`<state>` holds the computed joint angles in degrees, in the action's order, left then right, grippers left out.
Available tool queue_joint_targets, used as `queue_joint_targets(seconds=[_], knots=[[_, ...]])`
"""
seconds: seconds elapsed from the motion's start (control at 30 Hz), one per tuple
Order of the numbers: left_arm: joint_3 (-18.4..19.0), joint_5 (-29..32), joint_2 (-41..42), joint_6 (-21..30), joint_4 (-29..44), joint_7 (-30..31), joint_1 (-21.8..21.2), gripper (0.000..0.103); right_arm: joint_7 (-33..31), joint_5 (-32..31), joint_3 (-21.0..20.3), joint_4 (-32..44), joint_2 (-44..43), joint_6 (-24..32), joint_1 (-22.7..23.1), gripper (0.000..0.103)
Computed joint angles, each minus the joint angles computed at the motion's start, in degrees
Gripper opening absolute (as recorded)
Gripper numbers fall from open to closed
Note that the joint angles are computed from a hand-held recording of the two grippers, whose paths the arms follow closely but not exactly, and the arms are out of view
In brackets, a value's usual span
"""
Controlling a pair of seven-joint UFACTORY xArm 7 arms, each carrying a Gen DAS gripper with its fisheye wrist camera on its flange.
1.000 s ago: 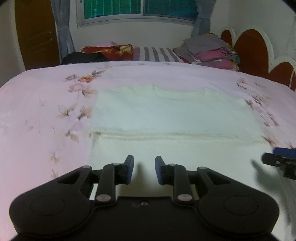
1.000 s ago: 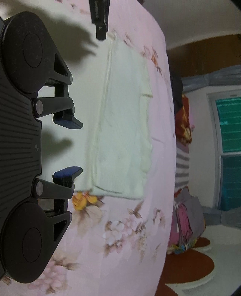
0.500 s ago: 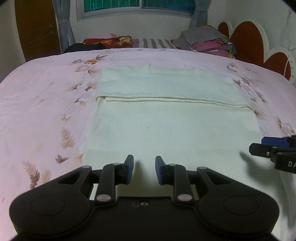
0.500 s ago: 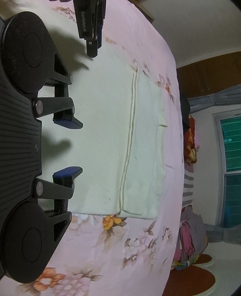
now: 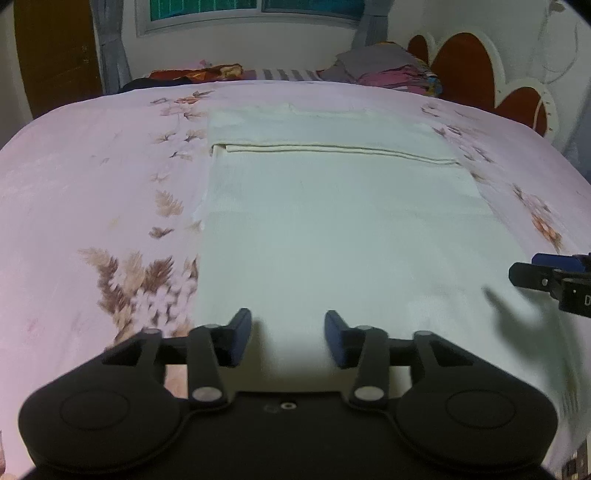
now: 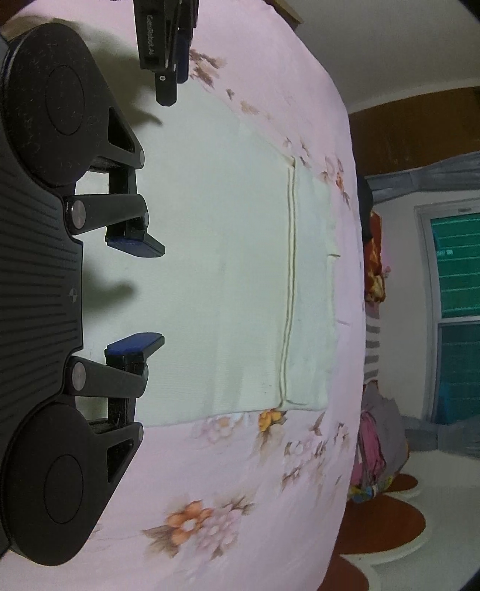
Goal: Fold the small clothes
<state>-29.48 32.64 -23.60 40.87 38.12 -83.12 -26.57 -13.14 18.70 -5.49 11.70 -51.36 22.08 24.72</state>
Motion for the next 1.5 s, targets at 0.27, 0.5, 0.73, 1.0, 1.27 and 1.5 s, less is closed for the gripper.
queue_joint_targets(seconds=[0.27, 0.5, 0.73, 1.0, 1.27, 1.5], knots=[[-0.9, -5.3, -7.4, 0.2, -5.4, 1.7, -3.8, 0.051, 10.8, -3.8, 7.6, -4.9, -17.4, 11.7, -3.5, 0.045], [-1.5, -11.0, -13.2, -0.3, -10.2, 2.8, -6.2, 0.051, 17.3, -7.5, 10.0, -7.4, -30.7, 22.9, -4.0, 0.047], [-2.4, -14.7, -15.8, -1.7, -13.4, 2.8, -7.4, 0.051, 20.5, -11.0, 10.5, -10.4, -43.2, 32.7, -5.8, 0.072], [-3.0, -16.6, -17.6, -4.3, -16.3, 0.9, -7.6, 0.048, 19.7, -12.9, 7.6, -12.2, -48.9, 39.6, -10.4, 0.072], [-1.2, -18.2, -17.4, -7.3, -17.4, 2.2, -8.2, 0.033, 16.4, -11.1, 3.5, -13.2, -43.8, 37.5, -13.7, 0.070], [-0.2, -20.2, -17.6, -5.6, -17.1, 5.2, -9.1, 0.034, 14.0, -9.4, 2.3, -12.5, -42.1, 38.7, -14.7, 0.049]])
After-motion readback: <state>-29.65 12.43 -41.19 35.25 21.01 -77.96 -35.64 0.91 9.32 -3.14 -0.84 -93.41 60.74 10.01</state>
